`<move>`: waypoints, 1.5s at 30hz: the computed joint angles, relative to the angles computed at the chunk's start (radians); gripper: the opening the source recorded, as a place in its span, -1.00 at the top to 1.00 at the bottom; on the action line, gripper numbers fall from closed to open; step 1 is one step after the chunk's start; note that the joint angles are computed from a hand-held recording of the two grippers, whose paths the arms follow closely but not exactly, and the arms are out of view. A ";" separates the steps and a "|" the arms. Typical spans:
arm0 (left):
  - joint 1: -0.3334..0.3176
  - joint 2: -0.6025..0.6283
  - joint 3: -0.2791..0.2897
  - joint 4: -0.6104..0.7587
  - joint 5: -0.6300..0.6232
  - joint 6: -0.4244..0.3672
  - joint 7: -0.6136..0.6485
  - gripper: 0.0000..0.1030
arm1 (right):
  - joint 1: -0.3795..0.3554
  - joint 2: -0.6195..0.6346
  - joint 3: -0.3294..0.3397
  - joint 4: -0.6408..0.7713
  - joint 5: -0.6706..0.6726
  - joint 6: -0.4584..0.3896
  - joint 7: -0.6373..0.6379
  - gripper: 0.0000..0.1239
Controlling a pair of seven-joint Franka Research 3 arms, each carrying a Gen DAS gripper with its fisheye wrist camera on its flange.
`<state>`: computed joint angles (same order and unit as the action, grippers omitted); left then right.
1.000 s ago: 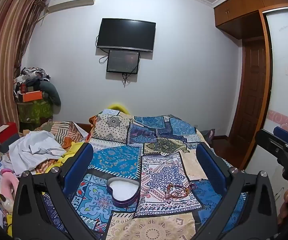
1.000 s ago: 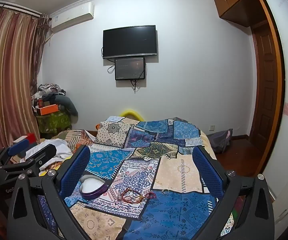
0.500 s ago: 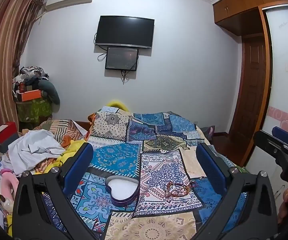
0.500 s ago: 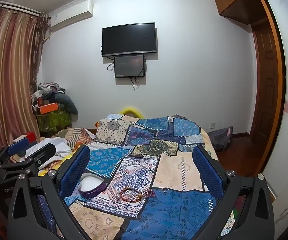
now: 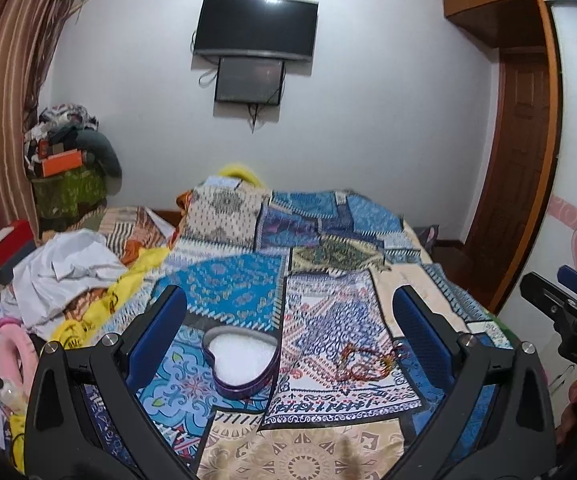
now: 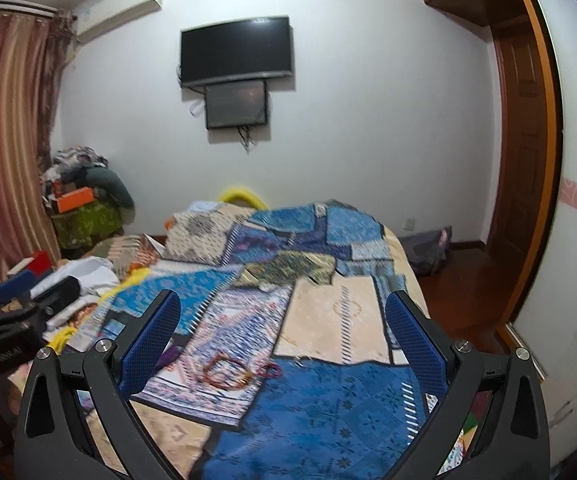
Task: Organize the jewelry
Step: 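Move both grippers toward the jewelry scattered on the patterned cloth, then grasp the silver pendant with the left gripper while the right gripper grasps the gold ring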
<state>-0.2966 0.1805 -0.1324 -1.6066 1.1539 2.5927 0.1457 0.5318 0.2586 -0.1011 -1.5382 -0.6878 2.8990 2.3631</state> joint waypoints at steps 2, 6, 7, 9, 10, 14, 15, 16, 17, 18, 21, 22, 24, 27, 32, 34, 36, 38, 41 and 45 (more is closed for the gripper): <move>0.004 0.030 0.003 0.022 -0.012 0.009 0.005 -1.00 | -0.010 0.006 0.006 0.002 0.022 -0.027 -0.020 -0.64; 0.012 0.091 0.005 0.068 -0.117 0.033 0.111 -1.00 | -0.037 0.027 0.027 0.019 0.101 -0.090 -0.098 -0.64; 0.011 0.109 0.005 0.081 -0.149 0.037 0.147 -1.00 | -0.043 0.035 0.030 0.024 0.119 -0.106 -0.118 -0.64; 0.006 0.144 0.004 0.111 -0.218 0.021 0.227 -1.00 | -0.052 0.048 0.035 0.034 0.154 -0.125 -0.152 -0.64; 0.004 0.160 0.004 0.122 -0.250 0.018 0.268 -1.00 | -0.058 0.056 0.039 0.040 0.175 -0.138 -0.174 -0.64; 0.012 0.213 -0.009 0.152 -0.408 0.027 0.426 -0.90 | -0.068 0.089 0.042 0.072 0.232 -0.176 -0.248 -0.64; 0.010 0.227 -0.008 0.163 -0.436 0.014 0.467 -0.86 | -0.074 0.100 0.046 0.083 0.251 -0.186 -0.276 -0.64; 0.008 0.242 -0.008 0.177 -0.464 0.000 0.505 -0.78 | -0.075 0.111 0.046 0.094 0.264 -0.190 -0.294 -0.64; 0.003 0.257 -0.003 0.191 -0.481 -0.014 0.535 -0.73 | -0.082 0.123 0.051 0.107 0.287 -0.199 -0.326 -0.64; 0.002 0.271 -0.002 0.203 -0.505 -0.021 0.562 -0.72 | -0.087 0.141 0.055 0.126 0.312 -0.208 -0.352 -0.64; 0.000 0.304 0.000 0.232 -0.568 -0.035 0.623 -0.60 | -0.101 0.177 0.066 0.166 0.387 -0.232 -0.428 -0.64; 0.001 0.314 -0.002 0.242 -0.590 -0.039 0.646 -0.49 | -0.105 0.194 0.070 0.187 0.411 -0.244 -0.455 -0.61; 0.008 0.337 -0.012 0.265 -0.641 -0.053 0.694 -0.35 | -0.113 0.215 0.078 0.215 0.454 -0.258 -0.512 -0.53; 0.018 0.366 -0.026 0.289 -0.718 -0.056 0.747 -0.08 | -0.115 0.263 0.088 0.286 0.513 -0.296 -0.577 -0.37; 0.014 0.385 -0.021 0.295 -0.778 -0.030 0.782 0.04 | -0.114 0.330 0.097 0.379 0.596 -0.355 -0.655 -0.18; 0.016 0.390 -0.024 0.299 -0.795 -0.019 0.797 0.12 | -0.109 0.360 0.093 0.424 0.611 -0.384 -0.672 -0.14; 0.014 0.396 -0.023 0.302 -0.805 -0.009 0.810 0.20 | -0.110 0.382 0.095 0.457 0.628 -0.408 -0.692 -0.09; 0.014 0.401 -0.026 0.306 -0.816 0.001 0.822 0.32 | -0.111 0.407 0.098 0.496 0.645 -0.439 -0.713 0.00; 0.019 0.404 -0.037 0.310 -0.842 0.008 0.845 0.50 | -0.111 0.430 0.099 0.531 0.664 -0.471 -0.729 0.09; 0.019 0.403 -0.044 0.309 -0.868 0.015 0.872 0.68 | -0.125 0.448 0.112 0.559 0.707 -0.500 -0.749 0.22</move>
<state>-0.2771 0.5839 -0.1762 -1.2976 0.2859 2.6078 1.0175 0.4068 0.7069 0.0110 -0.9795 0.0193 2.3986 1.6139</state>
